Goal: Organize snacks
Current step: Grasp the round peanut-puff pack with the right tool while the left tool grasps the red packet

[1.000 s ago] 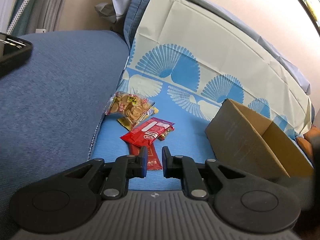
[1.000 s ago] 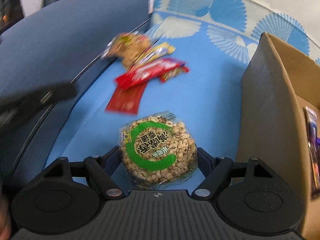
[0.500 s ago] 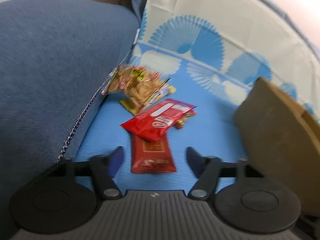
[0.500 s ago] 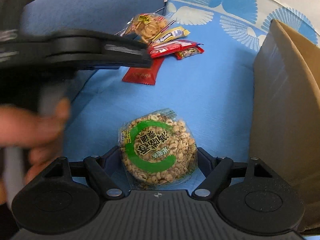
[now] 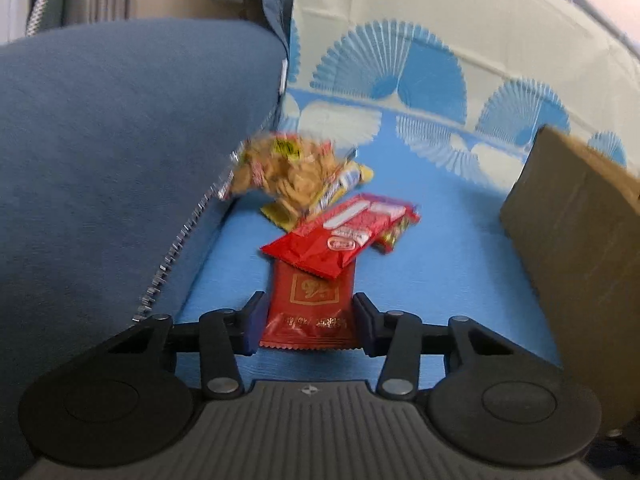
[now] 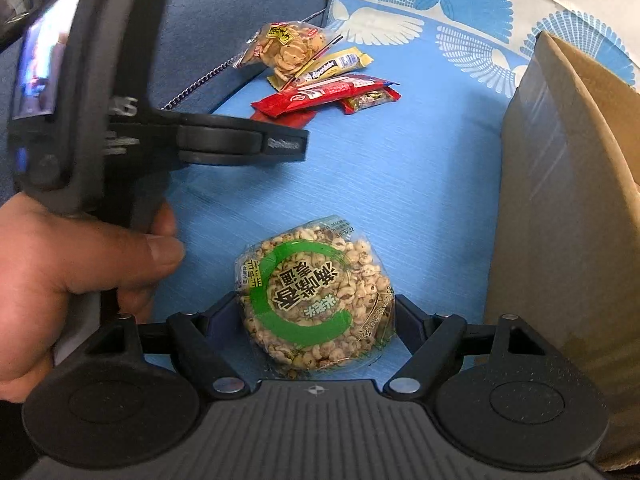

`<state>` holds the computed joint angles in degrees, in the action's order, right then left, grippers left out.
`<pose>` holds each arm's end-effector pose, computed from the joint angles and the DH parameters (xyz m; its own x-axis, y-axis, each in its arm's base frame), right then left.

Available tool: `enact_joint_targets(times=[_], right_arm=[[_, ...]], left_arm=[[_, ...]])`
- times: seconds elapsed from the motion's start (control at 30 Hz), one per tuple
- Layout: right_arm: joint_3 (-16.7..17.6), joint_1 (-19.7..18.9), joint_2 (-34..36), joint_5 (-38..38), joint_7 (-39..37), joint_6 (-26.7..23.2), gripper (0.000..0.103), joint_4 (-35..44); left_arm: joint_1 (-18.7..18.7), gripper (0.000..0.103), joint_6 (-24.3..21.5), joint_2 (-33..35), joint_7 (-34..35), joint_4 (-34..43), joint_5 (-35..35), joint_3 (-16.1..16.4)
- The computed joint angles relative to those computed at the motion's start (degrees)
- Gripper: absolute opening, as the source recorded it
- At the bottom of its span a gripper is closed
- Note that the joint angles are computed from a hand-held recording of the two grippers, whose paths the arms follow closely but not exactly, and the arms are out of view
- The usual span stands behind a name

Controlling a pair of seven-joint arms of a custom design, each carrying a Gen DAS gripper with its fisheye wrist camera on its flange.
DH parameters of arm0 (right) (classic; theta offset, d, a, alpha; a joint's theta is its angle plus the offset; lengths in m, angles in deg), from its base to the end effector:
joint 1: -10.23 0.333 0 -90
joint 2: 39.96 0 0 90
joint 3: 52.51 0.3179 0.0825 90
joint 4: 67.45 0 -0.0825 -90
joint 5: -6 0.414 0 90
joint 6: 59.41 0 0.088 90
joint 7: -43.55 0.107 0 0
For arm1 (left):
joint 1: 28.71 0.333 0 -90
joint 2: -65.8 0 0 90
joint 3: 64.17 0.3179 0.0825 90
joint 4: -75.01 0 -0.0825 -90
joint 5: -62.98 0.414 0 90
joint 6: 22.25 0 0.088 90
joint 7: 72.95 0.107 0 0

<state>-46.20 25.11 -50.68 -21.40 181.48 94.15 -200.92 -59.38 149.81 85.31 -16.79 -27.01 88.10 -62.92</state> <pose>0.5010 0.2112 0.4554 -0.0773 -0.9962 -0.0393 -0.8095 0.0857 -0.5808 0.6067 -0.3795 0.4528 -0.3619 -0.9290 0.0777 -0.6052 0.1708 -0.7775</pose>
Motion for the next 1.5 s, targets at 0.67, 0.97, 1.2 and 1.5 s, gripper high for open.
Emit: enact_joint_targets(times=[0.67, 0.97, 1.2, 1.5], right_arm=[[1.5, 0.4, -3.0, -3.0, 4.4, 0.5, 0.081, -2.8], [0.5, 0.2, -3.8, -0.4, 1.6, 3.8, 0.083, -4.4], [0.9, -0.2, -3.4, -1.0, 0.2, 4.0, 0.085, -4.2], [1.5, -0.7, -2.3, -2.6, 1.3, 3.5, 0.088, -3.5]], left_arm=[[12.3, 0.042, -7.5, -12.2, 27.0, -10.9, -34.2, -14.9], [7.6, 0.071, -8.4, -5.9, 14.2, -4.5, -18.0, -9.2], [6.1, 0.072, -11.2, -2.4, 9.6, -0.3, -9.8, -7.5], [5.6, 0.049, -10.7, -2.4, 7.8, -0.4, -4.6, -7.4]])
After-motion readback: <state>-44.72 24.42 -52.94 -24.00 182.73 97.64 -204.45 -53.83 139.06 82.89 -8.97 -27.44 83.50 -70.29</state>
